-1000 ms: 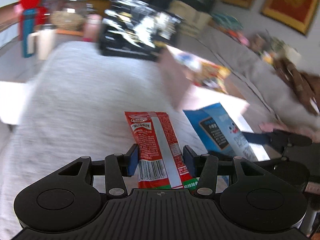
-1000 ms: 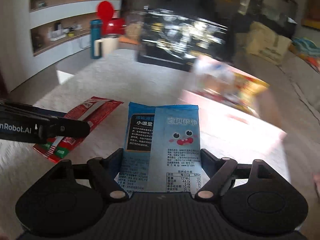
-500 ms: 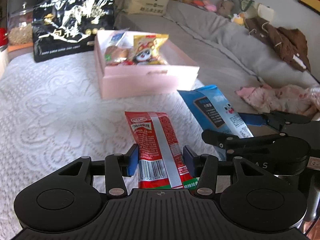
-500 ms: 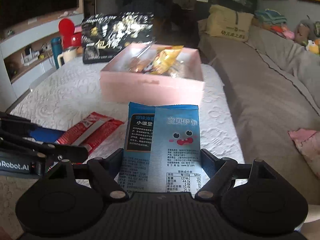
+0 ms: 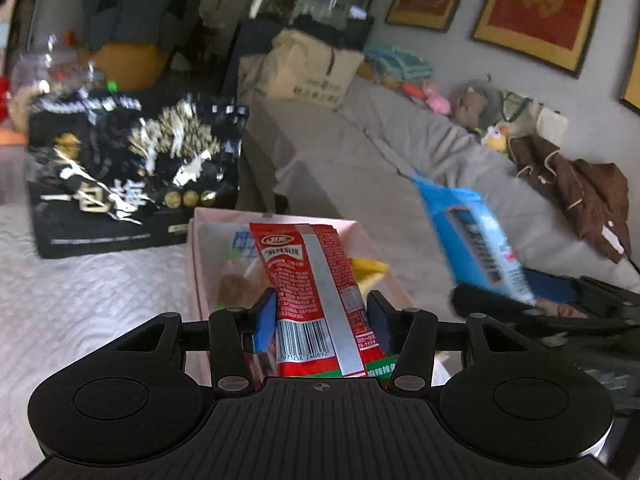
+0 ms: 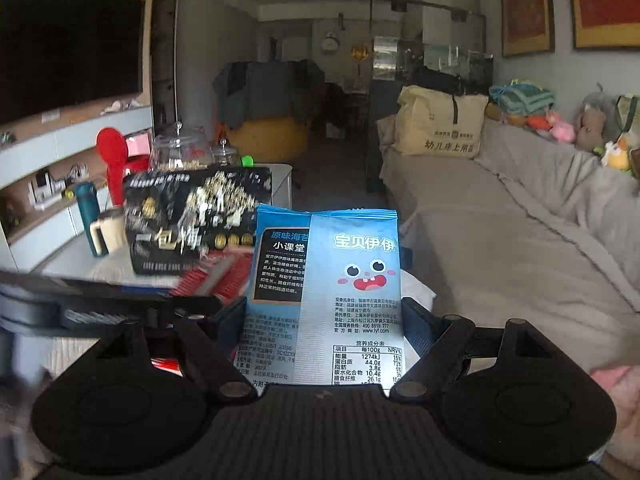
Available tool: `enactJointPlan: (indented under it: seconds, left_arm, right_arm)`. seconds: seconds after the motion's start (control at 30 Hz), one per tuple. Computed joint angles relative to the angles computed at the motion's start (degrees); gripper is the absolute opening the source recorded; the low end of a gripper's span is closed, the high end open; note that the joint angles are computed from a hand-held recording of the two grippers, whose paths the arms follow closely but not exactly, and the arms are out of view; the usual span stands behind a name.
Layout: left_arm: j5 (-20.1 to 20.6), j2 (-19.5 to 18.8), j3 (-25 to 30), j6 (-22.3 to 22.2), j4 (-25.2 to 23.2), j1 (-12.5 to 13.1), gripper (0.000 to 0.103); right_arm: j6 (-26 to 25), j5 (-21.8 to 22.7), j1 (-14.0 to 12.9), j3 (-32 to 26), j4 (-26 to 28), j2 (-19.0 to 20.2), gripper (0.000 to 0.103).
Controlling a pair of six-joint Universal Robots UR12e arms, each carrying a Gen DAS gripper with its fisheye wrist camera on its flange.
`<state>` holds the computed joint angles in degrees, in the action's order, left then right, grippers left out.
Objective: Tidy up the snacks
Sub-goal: 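Drop the spicy strip pack and blue biscuit packet into the pink box with both grippers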
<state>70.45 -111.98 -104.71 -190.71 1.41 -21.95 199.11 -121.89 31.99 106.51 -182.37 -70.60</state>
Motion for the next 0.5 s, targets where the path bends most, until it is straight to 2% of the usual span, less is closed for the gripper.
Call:
enactJointPlan:
  seconds: [0.03,0.13,0.17,0.23,0.3,0.37,0.47,0.5]
  left_arm:
    - [0.17,-0.87,1.52,0.74,-2.84,0.12,0.055]
    - [5.06,-2.69,5.00,4.67,-10.65,-0.34,0.052]
    - [5.88,-3.10,5.47,6.39,-11.31,-0.35,0.048]
    - [5.40,-3.01,5.19,7.75,-10.86,-0.03,0.048]
    - [2.43,-2.64,4.11,5.09,-8.83,1.08,0.049]
    - [0.59,-2.14,2.71,2.90,-5.78,2.01,0.049]
    - [1.50,-1.25,1.47,2.10,-3.36,2.32,0.049]
    - [2.08,-0.91,0.93,1.92,-2.33,2.34,0.049]
  right_arm:
    - [0.85,0.89,-0.70,-0.60,0.54,0.34,0.081]
    - [3.26,3.06,-2.48,-2.36,3.85,1.31,0.081]
    - [4.09,4.18,-3.16,-3.04,5.10,1.77,0.081]
    - [5.73,7.10,-4.60,-4.23,6.91,2.70,0.082]
    - [6.80,12.04,-6.41,-5.78,8.74,3.87,0.082]
    - [7.84,17.24,-7.99,-7.65,13.28,4.82,0.084]
    - [9.37,21.86,-9.02,-10.05,19.64,6.24,0.083]
    - [9.79,22.55,-9.03,-9.99,20.00,6.33,0.083]
